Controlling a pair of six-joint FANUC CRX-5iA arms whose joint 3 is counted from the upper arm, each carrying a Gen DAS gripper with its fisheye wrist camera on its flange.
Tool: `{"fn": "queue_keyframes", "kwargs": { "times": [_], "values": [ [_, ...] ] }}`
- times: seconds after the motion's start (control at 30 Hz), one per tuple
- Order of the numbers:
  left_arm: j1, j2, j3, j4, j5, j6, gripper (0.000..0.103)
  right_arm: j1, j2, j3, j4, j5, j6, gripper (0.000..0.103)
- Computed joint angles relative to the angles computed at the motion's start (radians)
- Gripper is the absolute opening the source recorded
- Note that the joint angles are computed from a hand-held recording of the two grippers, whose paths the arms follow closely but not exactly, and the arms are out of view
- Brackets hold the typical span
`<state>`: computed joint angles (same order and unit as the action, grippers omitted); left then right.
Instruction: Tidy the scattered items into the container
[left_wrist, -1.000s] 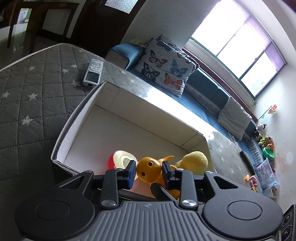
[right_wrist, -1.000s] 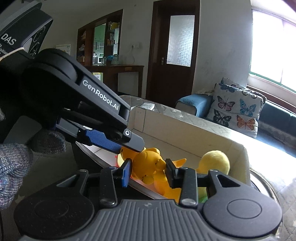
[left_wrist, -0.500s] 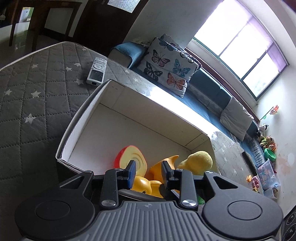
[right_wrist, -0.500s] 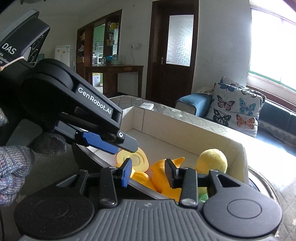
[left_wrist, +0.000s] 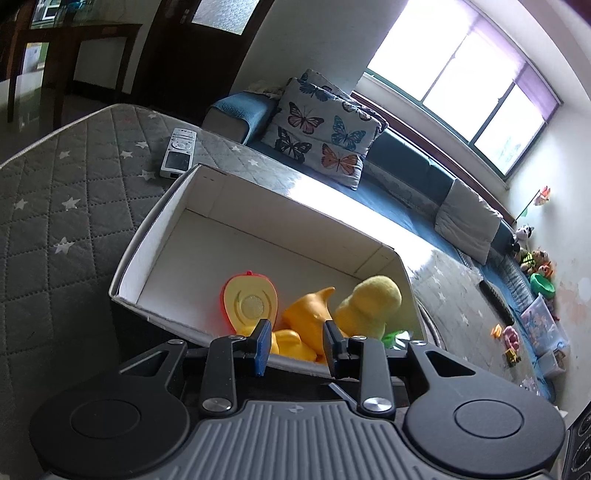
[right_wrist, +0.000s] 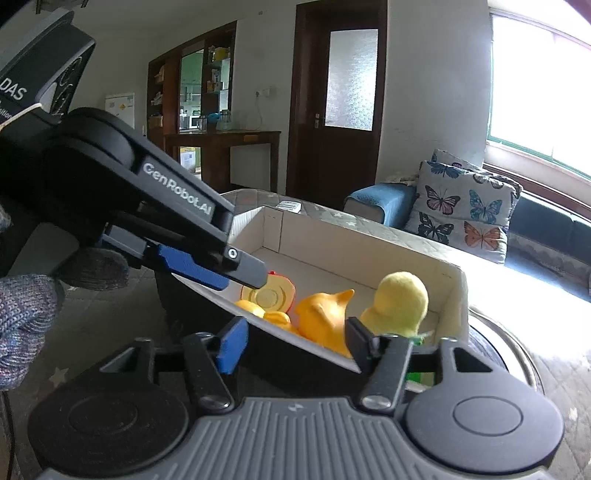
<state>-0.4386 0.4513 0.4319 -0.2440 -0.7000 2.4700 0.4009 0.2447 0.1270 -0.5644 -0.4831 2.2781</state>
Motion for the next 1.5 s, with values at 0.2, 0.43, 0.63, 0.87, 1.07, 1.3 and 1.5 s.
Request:
{"fn": "queue_keyframes", "kwargs": {
  "times": [0.2, 0.43, 0.63, 0.87, 1.07, 1.3, 1.5],
  "values": [
    [-0.030, -0.015, -0.009, -0.037, -0.025, 0.024, 0.033, -0.018, -0.036, -0.033, -0.021, -0.009, 0.011, 0.081],
    [-0.063, -0.036, -0.025, -0.100, -0.040, 0.084, 0.033, -0.024, -0.079, -0.081, -0.038, -0.004, 0.019, 0.091],
    [-0.091, -0.050, -0.032, -0.165, -0.067, 0.134, 0.033, -0.011, -0.103, -0.132, 0.017, 0.034, -0.076, 0.103],
    [-0.131, -0.047, -0.023, -0.249, -0.115, 0.188, 0.033, 0.010, -0.128, -0.197, 0.115, 0.092, -0.216, 0.103],
    [-0.171, -0.027, 0.007, -0.320, -0.175, 0.197, 0.033, 0.022, -0.136, -0.234, 0.157, 0.109, -0.256, 0.103],
    [-0.218, -0.006, 0.037, -0.412, -0.254, 0.206, 0.033, 0.035, -0.142, -0.264, 0.214, 0.119, -0.320, 0.103],
    [-0.249, 0.008, 0.055, -0.473, -0.310, 0.195, 0.033, 0.054, -0.148, -0.291, 0.277, 0.124, -0.377, 0.103]
  ]
}}
